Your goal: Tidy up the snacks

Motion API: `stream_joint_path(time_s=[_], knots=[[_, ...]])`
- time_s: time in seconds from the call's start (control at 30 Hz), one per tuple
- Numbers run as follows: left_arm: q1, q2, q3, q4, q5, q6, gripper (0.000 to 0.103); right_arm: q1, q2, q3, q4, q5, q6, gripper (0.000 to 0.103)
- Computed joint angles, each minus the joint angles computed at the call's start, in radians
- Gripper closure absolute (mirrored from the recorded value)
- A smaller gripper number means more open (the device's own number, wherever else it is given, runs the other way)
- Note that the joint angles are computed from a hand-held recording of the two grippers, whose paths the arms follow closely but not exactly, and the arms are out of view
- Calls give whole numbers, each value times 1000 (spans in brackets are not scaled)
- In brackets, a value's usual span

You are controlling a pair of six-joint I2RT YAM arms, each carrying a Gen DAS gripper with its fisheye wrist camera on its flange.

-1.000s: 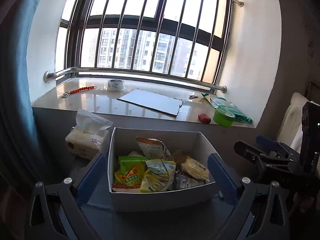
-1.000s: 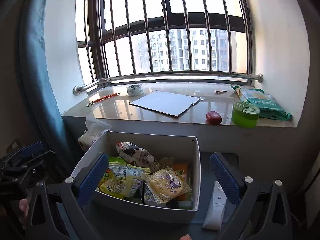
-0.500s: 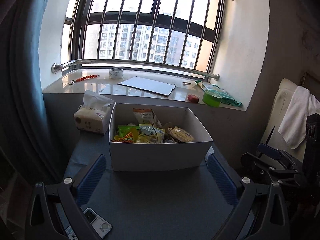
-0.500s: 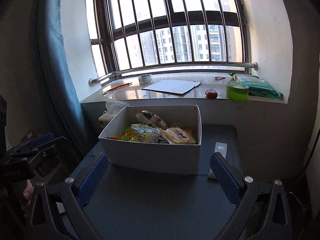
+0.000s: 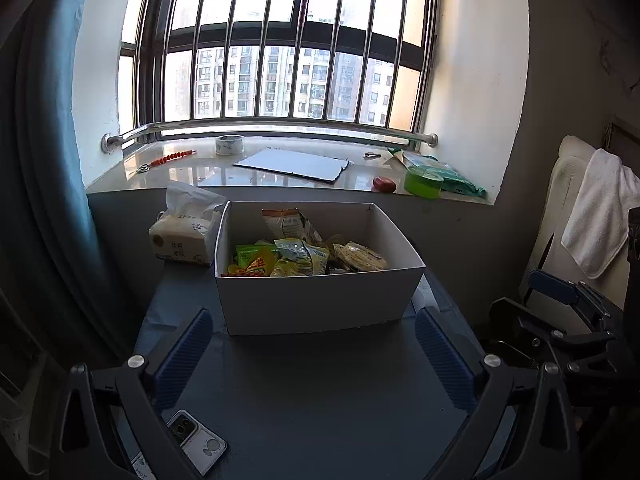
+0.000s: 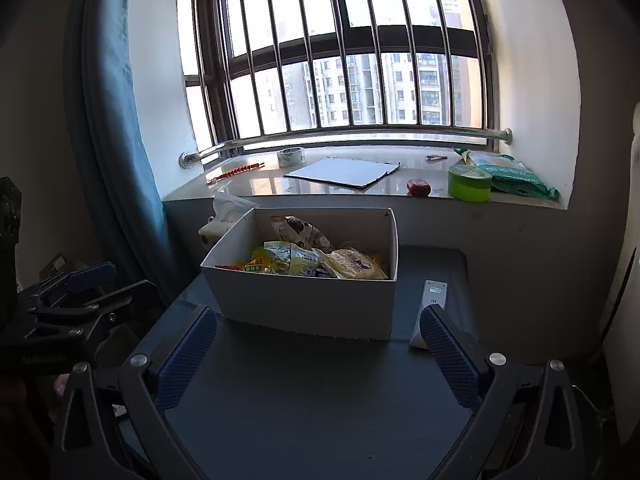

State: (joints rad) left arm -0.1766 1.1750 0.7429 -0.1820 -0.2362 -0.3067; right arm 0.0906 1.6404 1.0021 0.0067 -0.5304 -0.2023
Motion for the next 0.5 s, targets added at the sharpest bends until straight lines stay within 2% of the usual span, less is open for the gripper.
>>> stream_joint_path(time_s=[0.5], knots=[[-18,4,11,-8,-1,9,0,-6,-10,-8,-7,-3,2,0]])
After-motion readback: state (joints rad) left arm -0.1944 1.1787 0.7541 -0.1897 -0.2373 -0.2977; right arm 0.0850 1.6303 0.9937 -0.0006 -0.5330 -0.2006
